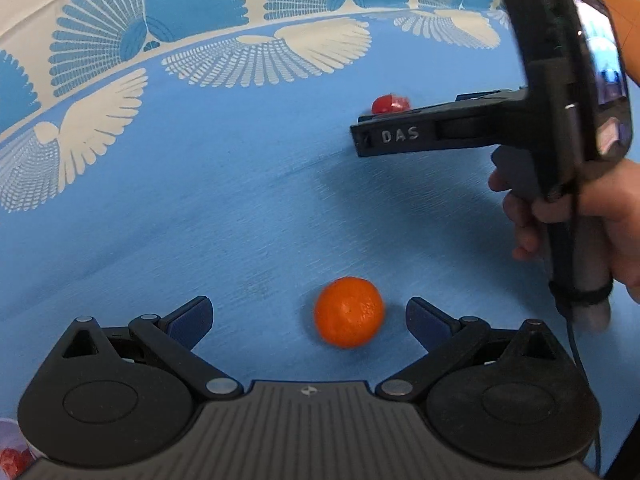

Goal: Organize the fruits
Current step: 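Grasp the wrapped red fruit with the right tool while the left tool grasps the mandarin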

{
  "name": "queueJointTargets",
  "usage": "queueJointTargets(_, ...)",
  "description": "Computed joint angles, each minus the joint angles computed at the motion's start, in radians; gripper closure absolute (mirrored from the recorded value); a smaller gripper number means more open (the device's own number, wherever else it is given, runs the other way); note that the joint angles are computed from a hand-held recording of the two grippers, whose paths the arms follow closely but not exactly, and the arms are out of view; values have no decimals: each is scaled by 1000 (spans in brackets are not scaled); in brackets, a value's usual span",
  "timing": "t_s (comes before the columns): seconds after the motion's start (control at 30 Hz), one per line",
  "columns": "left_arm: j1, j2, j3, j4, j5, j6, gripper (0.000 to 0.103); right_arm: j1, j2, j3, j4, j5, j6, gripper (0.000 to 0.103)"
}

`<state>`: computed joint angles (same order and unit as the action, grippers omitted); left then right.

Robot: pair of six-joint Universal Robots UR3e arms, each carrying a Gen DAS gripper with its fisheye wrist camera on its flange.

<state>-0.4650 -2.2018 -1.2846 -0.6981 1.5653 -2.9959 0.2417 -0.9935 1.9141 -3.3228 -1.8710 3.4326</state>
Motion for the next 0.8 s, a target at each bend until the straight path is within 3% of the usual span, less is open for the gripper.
queueJointTargets(0.07,13,12,-25,20,-33,4,33,0,26,41,-118,23,-29,20)
queueJointTargets(0.1,23,26,-35,7,-62,15,48,2,28,66,-171,35,-49,51)
queueJointTargets(0.13,26,40,-56,29,-71,14,66,22,30,68,-185,18,-72,72)
queueJointTargets(0.23,40,61,-67,17,-116,6,66,46,11,46,-117,-14,-13,72)
queueJointTargets(0.33,36,123,-103,11,-96,9,66,50,-70,61,-17,-23,134,72)
queueJointTargets(0.47,53,293,-177,-78,-75,-1,66,127,-252,164,35,-84,204,72)
queueJointTargets(0.63,96,598,-308,-247,-59,4,66,379,-494,198,248,-257,359,72)
queueJointTargets(0.8,204,945,-436,-450,-120,59,66,718,-579,43,588,-460,599,71)
